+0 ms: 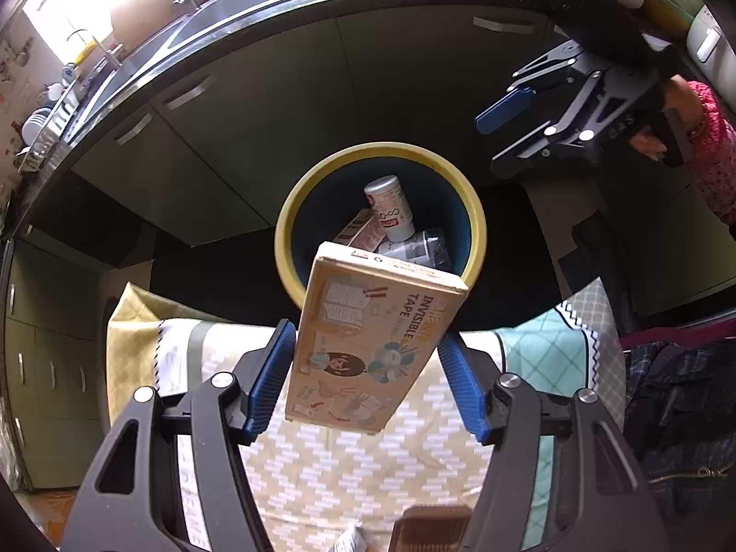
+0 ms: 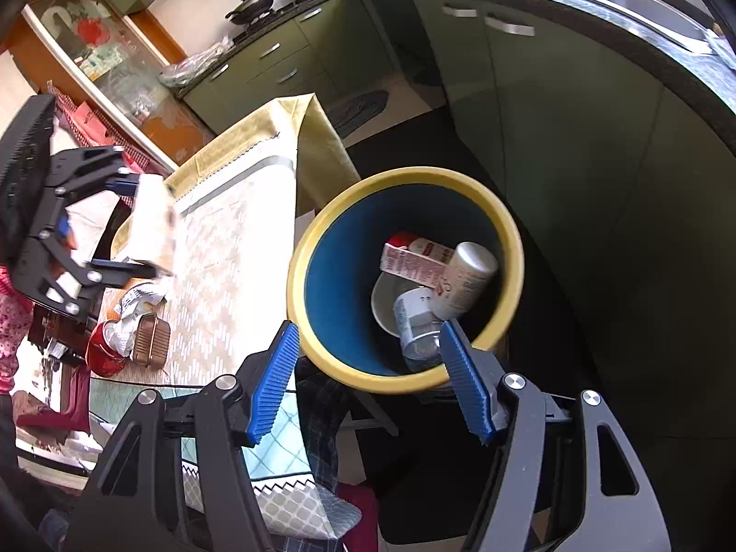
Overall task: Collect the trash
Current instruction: 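Carry the tape box to the bin with the left gripper and release it, then move the right gripper to the brown plastic tray on the table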
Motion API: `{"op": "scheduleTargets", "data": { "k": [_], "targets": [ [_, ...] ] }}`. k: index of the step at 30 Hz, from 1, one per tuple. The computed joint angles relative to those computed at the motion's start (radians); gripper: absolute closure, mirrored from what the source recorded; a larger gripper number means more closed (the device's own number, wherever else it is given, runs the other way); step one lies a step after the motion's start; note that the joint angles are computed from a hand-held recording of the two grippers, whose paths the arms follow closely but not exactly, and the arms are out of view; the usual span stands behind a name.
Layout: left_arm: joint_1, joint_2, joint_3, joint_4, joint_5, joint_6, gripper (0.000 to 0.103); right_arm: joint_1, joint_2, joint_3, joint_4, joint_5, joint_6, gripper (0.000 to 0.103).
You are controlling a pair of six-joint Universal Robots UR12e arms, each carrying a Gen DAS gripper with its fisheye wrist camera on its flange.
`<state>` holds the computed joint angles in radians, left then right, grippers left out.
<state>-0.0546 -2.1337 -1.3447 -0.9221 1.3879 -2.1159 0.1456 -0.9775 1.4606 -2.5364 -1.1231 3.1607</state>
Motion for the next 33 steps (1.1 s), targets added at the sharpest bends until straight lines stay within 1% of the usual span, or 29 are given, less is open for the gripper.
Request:
{"op": "scheduleTargets", "data": {
  "k": [5,9,12,14,16,19,21,22,23,25,26,27,29,30,31,32,33],
  "targets": [
    [-0.052,-0.086,0.083,-0.038,0.035,-0.017,0.043,-0.026,-0.039,0.061,-0.034,0.0,0.009,0.039],
    [-0.079,-0.146,0.139,-0.058,0.084,-0.053,0.043,-0.041,-0.064,0.1,-0.057,-0.003,0.018,0.039],
    [-0.09,-0.167,0.16,-0.068,0.119,-0.076,0.044,-0.049,-0.078,0.121,-0.073,0.004,0.025,0.039],
    [-0.09,-0.158,0.153,-0.061,0.133,-0.073,0.043,-0.051,-0.083,0.13,-0.08,0.009,0.024,0.039],
    [-0.085,-0.133,0.134,-0.049,0.139,-0.082,0.041,-0.05,-0.085,0.132,-0.081,0.019,0.016,0.039],
    [-0.063,-0.073,0.088,-0.035,0.115,-0.134,0.036,-0.04,-0.081,0.117,-0.07,0.024,0.001,0.039],
    [-0.041,-0.021,0.04,-0.014,0.094,-0.169,0.029,-0.029,-0.08,0.106,-0.051,0.039,-0.024,0.039],
    [-0.028,0.009,0.007,0.015,0.089,-0.195,0.026,-0.021,-0.079,0.098,-0.038,0.048,-0.046,0.039],
    [-0.018,0.032,-0.013,0.028,0.085,-0.227,0.023,-0.011,-0.076,0.089,-0.025,0.058,-0.07,0.039],
    [0.015,0.091,-0.071,0.044,0.062,-0.29,0.02,0.015,-0.069,0.064,0.02,0.083,-0.14,0.039],
    [0.029,0.118,-0.105,0.07,0.07,-0.331,0.015,0.029,-0.063,0.048,0.047,0.096,-0.169,0.039],
    [0.045,0.148,-0.14,0.085,0.079,-0.38,0.013,0.045,-0.056,0.031,0.075,0.105,-0.196,0.039],
    [0.082,0.2,-0.196,0.07,0.067,-0.443,0.013,0.079,-0.039,-0.008,0.125,0.102,-0.222,0.039],
    [0.092,0.222,-0.222,0.081,0.088,-0.471,0.013,0.097,-0.027,-0.031,0.151,0.096,-0.227,0.04],
    [0.103,0.246,-0.255,0.097,0.112,-0.501,0.013,0.115,-0.014,-0.056,0.178,0.088,-0.236,0.047],
    [0.116,0.269,-0.283,0.097,0.123,-0.526,0.013,0.134,-0.001,-0.083,0.21,0.076,-0.246,0.052],
    [0.134,0.295,-0.314,0.092,0.112,-0.54,0.013,0.153,0.011,-0.108,0.245,0.064,-0.256,0.06]
  ]
}}
